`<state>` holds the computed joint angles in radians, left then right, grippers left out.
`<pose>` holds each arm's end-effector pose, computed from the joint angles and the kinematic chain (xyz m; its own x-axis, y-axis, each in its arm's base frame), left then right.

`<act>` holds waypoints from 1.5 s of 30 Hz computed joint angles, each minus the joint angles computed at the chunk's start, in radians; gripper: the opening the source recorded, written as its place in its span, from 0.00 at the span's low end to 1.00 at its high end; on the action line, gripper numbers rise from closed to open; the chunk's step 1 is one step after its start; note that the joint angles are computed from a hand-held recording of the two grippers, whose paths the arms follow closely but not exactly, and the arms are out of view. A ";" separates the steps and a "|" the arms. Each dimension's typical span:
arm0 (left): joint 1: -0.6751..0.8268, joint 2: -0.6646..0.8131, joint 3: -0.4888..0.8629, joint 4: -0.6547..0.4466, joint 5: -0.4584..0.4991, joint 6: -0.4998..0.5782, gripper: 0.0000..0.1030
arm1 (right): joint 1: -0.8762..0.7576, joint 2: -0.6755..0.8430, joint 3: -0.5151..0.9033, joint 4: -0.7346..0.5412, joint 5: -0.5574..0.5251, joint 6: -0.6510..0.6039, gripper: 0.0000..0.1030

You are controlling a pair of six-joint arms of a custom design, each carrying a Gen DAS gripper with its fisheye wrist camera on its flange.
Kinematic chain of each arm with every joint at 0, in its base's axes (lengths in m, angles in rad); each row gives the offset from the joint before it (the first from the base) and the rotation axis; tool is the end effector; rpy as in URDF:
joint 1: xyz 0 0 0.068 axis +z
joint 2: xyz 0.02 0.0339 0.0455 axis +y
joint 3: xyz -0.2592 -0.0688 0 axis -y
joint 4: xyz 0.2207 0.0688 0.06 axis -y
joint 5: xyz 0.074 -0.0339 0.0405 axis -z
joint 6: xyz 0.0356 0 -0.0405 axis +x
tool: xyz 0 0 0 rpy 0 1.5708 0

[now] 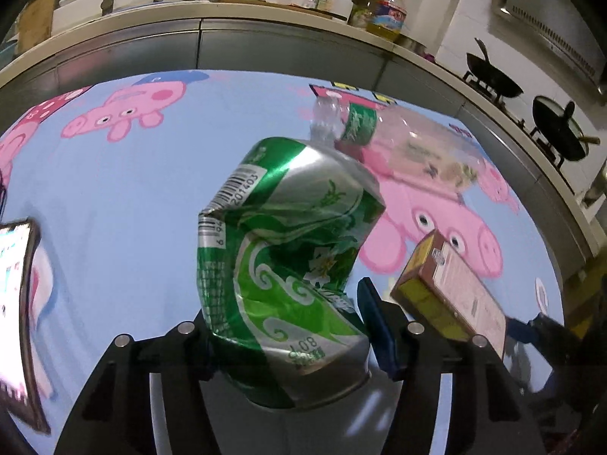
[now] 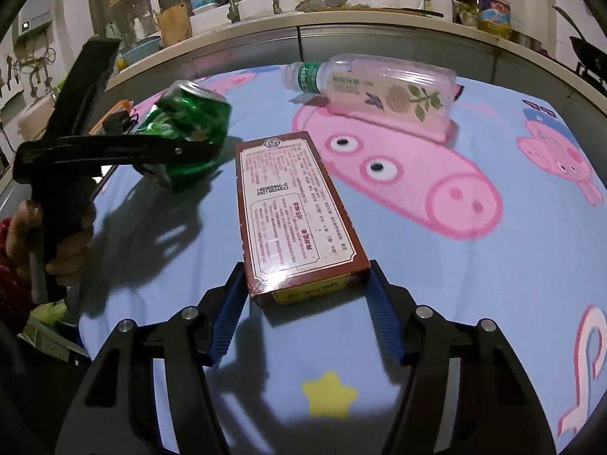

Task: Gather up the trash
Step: 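Lift the green can with the left tool while the right tool lifts the brown box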

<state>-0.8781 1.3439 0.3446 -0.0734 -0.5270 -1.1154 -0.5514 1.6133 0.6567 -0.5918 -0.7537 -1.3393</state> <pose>0.1297 -0.1283 0.1208 -0.7063 -0.3644 -0.6069 -0.2788 0.9312 -0.2347 0.1912 -0.0890 0.1267 -0.5545 -0.4922 -0.6711 -0.7442 0.6541 0.1352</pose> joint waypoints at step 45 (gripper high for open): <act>0.059 0.379 0.463 -0.502 0.093 -0.318 0.97 | -0.206 0.197 0.207 0.053 -0.096 -0.027 0.59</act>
